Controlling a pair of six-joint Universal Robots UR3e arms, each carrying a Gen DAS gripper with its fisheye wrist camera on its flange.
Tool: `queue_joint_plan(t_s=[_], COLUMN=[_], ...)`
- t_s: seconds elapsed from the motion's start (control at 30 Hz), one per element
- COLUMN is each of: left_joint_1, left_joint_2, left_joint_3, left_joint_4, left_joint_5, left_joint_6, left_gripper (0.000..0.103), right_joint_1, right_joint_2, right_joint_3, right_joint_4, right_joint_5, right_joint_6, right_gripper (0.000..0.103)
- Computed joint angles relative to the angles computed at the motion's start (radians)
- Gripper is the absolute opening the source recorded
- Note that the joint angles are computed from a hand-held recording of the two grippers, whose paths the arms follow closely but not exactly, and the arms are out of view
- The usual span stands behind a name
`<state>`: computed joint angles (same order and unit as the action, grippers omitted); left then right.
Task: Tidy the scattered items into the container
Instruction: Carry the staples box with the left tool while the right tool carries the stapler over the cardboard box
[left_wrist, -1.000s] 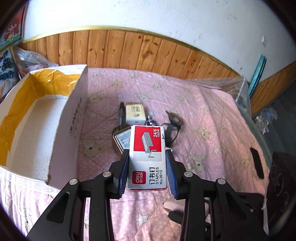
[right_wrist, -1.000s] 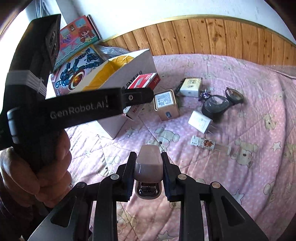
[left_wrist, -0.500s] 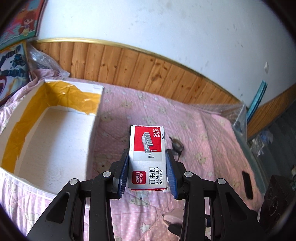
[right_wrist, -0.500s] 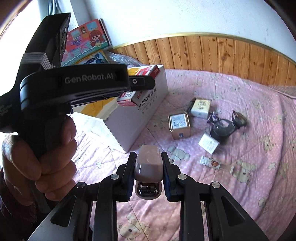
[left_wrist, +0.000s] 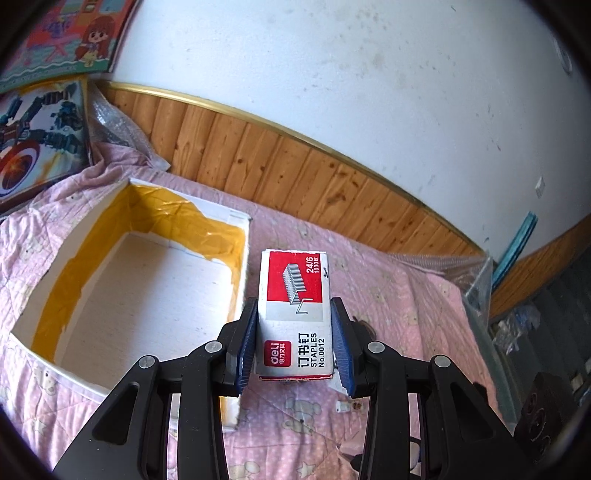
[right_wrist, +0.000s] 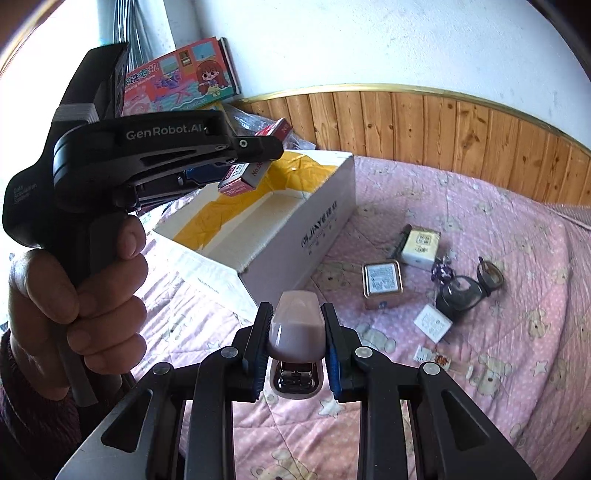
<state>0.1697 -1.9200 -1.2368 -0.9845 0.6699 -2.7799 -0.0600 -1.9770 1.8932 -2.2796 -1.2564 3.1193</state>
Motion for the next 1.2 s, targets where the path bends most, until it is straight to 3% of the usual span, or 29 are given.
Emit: queue_joint_plan(t_s=[0.73, 1.2], left_joint_1=[0.131, 0.079], left_joint_2=[-0.164, -0.446], left_joint_3=[0.266, 0.702], left_joint_4=[-0.137, -0.301], left_joint_5=[-0.102, -0.042], left_joint_6=[-0.099, -0.177], left_gripper=[0.039, 0.039], right_joint_1=[0.194, 0.206], right_joint_2=[0.336, 0.562], right_joint_3=[-0.355, -0.656], right_joint_4=[-0.045, 0.034], right_joint_5=[-0.113, -0.115], right_joint_6=[0.051, 0.017], right_gripper=[0.027, 0.027])
